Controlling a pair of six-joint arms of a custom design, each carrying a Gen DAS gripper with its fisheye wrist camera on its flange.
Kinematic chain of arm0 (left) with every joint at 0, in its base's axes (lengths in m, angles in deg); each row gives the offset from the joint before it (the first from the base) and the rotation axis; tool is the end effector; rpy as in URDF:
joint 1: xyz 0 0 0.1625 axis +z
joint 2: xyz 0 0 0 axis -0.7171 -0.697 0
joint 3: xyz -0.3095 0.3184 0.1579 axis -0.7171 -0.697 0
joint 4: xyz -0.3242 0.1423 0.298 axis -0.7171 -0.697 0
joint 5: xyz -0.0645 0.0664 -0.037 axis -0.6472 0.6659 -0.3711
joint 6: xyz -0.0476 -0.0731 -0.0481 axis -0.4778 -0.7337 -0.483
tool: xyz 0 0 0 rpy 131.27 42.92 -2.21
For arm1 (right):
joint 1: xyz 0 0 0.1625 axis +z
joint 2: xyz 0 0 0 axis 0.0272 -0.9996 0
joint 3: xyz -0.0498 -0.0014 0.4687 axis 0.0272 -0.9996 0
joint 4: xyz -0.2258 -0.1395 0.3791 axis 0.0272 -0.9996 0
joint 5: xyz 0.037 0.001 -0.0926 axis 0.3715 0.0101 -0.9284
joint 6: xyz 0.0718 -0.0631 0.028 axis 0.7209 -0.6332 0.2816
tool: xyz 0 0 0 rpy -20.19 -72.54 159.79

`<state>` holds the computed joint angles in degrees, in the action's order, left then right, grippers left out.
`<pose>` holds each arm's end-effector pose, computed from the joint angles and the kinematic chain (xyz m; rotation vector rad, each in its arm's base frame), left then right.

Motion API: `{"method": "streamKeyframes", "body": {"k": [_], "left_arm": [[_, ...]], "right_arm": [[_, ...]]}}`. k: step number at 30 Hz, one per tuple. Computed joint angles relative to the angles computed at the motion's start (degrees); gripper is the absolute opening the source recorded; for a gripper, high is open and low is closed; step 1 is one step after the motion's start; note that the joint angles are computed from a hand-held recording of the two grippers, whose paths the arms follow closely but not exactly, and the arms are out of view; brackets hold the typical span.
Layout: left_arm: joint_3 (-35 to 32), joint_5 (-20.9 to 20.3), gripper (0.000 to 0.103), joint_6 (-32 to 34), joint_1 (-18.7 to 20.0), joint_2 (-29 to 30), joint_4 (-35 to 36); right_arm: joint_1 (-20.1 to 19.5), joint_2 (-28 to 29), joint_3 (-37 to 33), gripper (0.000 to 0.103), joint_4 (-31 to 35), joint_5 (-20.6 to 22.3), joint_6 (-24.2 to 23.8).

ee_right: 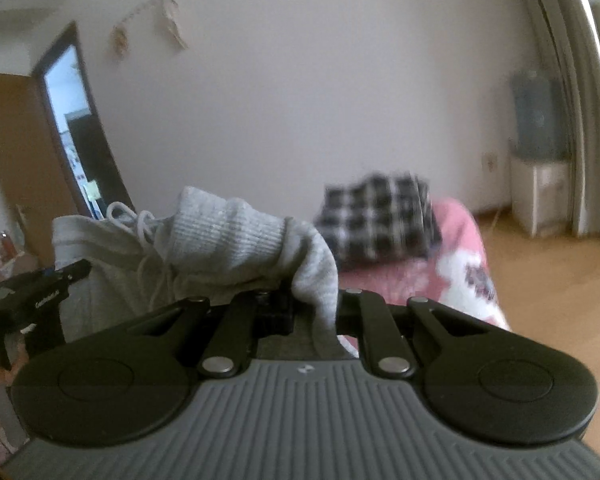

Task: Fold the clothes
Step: 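Lift the sweatpants with both grippers and shake them out in the air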

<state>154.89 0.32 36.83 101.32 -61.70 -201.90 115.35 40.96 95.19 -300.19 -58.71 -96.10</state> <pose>-0.0505 -0.4596 0.3810 0.4434 1.7259 -1.3484 0.3531 -0.4689 0.0722 0.7410 -2.5349 1.3280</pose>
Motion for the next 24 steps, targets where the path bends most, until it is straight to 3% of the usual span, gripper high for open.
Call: {"method": "streamKeyframes", "body": {"k": [4, 7, 12, 15, 17, 20, 22, 24], "left_arm": [[-3.16, -2.92, 0.016, 0.69, 5.53, 5.39, -0.89], [-5.95, -4.89, 0.016, 1.5, 8.52, 9.17, -0.62], [-13.47, -6.03, 0.016, -2.01, 12.44, 12.29, 9.85], [-15.14, -5.94, 0.016, -5.7, 14.77, 16.23, 11.93], [-16.28, -5.97, 0.016, -10.21, 16.42, 17.46, 17.06], [-18.04, -7.16, 0.019, -21.53, 19.58, 16.74, 32.56], [-18.92, -10.86, 0.026, -29.7, 22.05, 14.94, 40.36], [-18.23, -16.36, 0.031, -34.75, 24.01, 12.26, 42.68]], "right_arm": [[-4.29, 3.62, -4.27, 0.01, 2.03, 3.19, 0.57], [-5.09, 5.06, -7.37, 0.01, 5.08, 2.85, 1.14], [-7.89, 8.86, -13.23, 0.01, 9.17, 2.16, 2.39], [-9.76, 11.67, -17.18, 0.01, 11.27, 1.79, 2.9], [-10.69, 13.53, -19.39, 0.01, 12.23, 1.19, 3.15], [-12.06, 14.61, -21.63, 0.013, 17.62, 0.24, 5.63], [-13.09, 14.28, -22.69, 0.019, 23.87, -0.61, 9.35], [-14.33, 13.05, -21.98, 0.028, 25.05, 2.3, 12.65]]}}
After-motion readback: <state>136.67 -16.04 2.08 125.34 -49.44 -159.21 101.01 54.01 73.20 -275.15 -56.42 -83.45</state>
